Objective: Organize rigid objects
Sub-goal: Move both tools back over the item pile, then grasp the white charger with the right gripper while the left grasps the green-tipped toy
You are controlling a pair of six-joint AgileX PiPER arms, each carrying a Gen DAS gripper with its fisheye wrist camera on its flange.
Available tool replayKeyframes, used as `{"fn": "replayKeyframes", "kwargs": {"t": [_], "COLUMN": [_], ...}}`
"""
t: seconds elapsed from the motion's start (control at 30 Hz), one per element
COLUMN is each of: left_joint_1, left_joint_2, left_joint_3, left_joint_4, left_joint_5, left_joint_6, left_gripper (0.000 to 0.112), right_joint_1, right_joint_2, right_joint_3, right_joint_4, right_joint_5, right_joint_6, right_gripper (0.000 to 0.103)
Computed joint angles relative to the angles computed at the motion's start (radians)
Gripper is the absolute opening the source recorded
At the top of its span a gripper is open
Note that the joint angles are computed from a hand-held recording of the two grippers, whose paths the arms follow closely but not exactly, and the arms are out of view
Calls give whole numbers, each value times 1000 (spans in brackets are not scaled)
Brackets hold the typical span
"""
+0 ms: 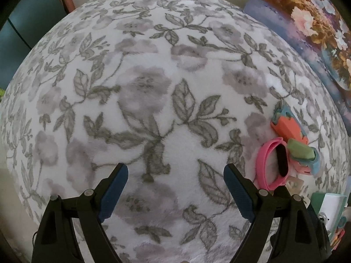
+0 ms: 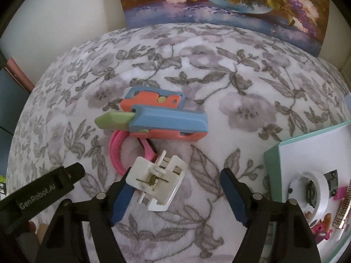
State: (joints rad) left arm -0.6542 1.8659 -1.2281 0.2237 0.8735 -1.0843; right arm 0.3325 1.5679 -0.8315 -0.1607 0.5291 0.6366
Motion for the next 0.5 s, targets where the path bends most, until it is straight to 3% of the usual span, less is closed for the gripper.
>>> {"fn": "replayKeyframes", "kwargs": {"t": [0.1, 0.27, 0.4, 0.5], "left_joint_1": [0, 5, 2, -4], "left_joint_2": [8, 24, 14, 4], "left_joint_3": [-6, -19, -22, -30], "left_joint_4": [4, 6, 9, 11], "left_joint_5": [-1, -6, -1, 7], "left_joint_6": [-4, -6, -2, -1], "left_gripper": [89, 89, 89, 89], "right_joint_1": [0, 9, 8, -8], "right_joint_2": [-3, -16, -28, -46], "right_joint_3": [1, 3, 8, 15], "right_joint_4": [18, 33, 23, 34], "right_joint_5": [-16, -33, -42, -48], "right_joint_6": [-26, -50, -36, -51], "right_gripper": [69, 40, 31, 18]}}
